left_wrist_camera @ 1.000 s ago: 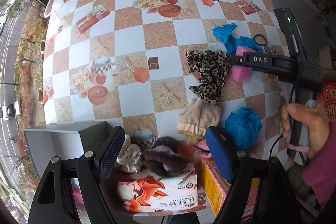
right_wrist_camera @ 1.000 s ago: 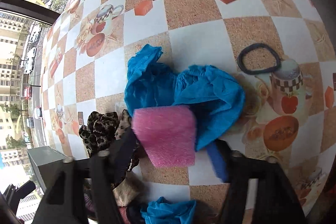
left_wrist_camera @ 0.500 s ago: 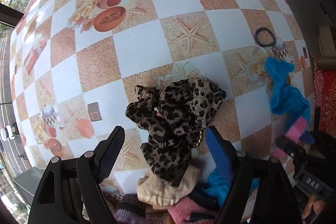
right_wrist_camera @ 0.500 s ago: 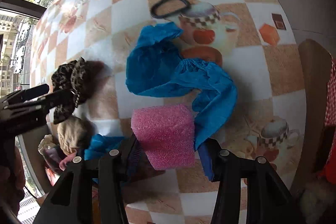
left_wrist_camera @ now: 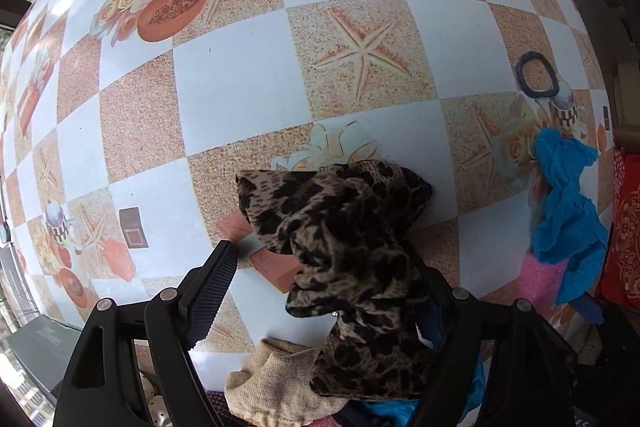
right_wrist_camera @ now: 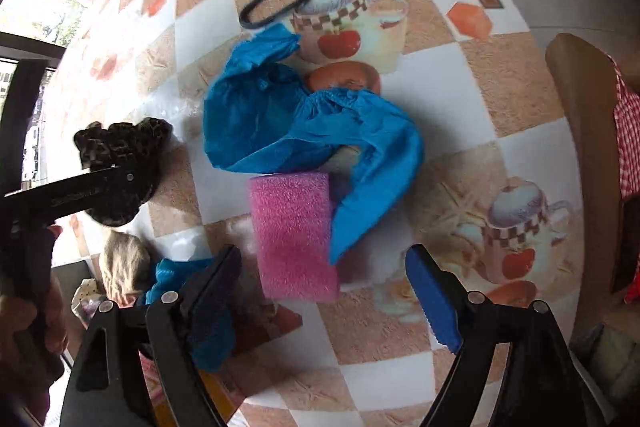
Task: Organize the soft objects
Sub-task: 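Grasp the second pink sponge with the right tool while the left tool grasps the leopard-print fabric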
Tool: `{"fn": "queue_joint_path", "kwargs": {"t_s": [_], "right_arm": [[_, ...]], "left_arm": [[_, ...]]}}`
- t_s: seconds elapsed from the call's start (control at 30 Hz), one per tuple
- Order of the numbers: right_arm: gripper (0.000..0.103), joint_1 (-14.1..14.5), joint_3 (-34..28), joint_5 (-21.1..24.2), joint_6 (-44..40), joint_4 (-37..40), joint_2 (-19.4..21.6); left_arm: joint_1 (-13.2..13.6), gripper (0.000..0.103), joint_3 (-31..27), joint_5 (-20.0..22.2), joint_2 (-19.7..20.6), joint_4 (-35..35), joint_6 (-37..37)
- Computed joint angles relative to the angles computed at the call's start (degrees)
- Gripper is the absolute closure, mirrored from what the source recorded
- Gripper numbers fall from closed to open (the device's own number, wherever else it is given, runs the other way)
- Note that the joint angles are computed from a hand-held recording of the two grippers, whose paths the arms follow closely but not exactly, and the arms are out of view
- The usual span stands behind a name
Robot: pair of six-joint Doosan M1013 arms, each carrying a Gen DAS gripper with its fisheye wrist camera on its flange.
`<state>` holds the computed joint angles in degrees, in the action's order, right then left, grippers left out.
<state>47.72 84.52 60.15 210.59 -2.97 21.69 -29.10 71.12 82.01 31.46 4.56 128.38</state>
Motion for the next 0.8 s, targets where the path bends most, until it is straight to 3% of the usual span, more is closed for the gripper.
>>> {"fn": "queue_joint_path", "kwargs": {"t_s": [0.07, 0.17, 0.27, 0.33, 0.4, 0.43, 0.53, 0.57, 0.6, 0.67, 0.8], "right_arm": [[0.012, -1.16, -0.32, -1.17, -0.59, 1.97, 0.87], [0.01, -1.69, -3.17, 2.67, -4.36, 2.69, 2.77], [0.01, -2.02, -5.88, 5.6, -8.42, 2.74, 4.51], [0.013, -1.77, -6.07, 5.16, -8.52, 1.65, 4.59], [0.033, -1.37, -5.86, 4.98, -7.98, 0.69, 4.15], [0.057, -0.97, -5.35, 3.76, -7.31, -0.16, 3.65], [0.059, 0.49, -0.99, -3.67, -2.45, -0.7, 0.89], [0.059, 1.1, -0.48, -4.45, -0.95, -1.47, 0.46], [0.059, 1.79, 0.04, -5.09, 0.88, -2.29, 0.05], [0.059, 3.07, 0.94, -6.13, 4.58, -3.8, -0.72], [0.059, 4.94, 1.42, -5.73, 9.56, -5.07, -1.44]], "left_arm": [[-0.06, 0.014, -0.01, -0.1, 0.11, 0.24, -0.49], [-0.48, 0.0, 0.77, -0.93, 0.21, 1.63, -1.77], [-0.11, 0.0, 0.42, 0.02, 0.51, 0.71, -2.52], [-0.17, 0.0, 0.7, -0.38, 0.23, 0.95, -1.99], [-0.19, 0.001, 1.26, -1.2, -0.17, 1.2, -0.67], [-0.08, 0.002, 1.68, -1.85, -0.56, 0.67, 0.43], [0.24, 0.017, 2.86, -3.02, -1.94, -1.62, 3.27], [0.36, 0.033, 3.35, -3.89, -2.61, -2.56, 4.57], [0.48, 0.055, 3.64, -4.29, -3.09, -3.31, 6.03], [0.65, 0.073, 3.13, -2.57, -3.16, -4.37, 7.31], [1.56, 0.073, 2.46, -1.02, -3.57, -6.48, 8.6]]}}
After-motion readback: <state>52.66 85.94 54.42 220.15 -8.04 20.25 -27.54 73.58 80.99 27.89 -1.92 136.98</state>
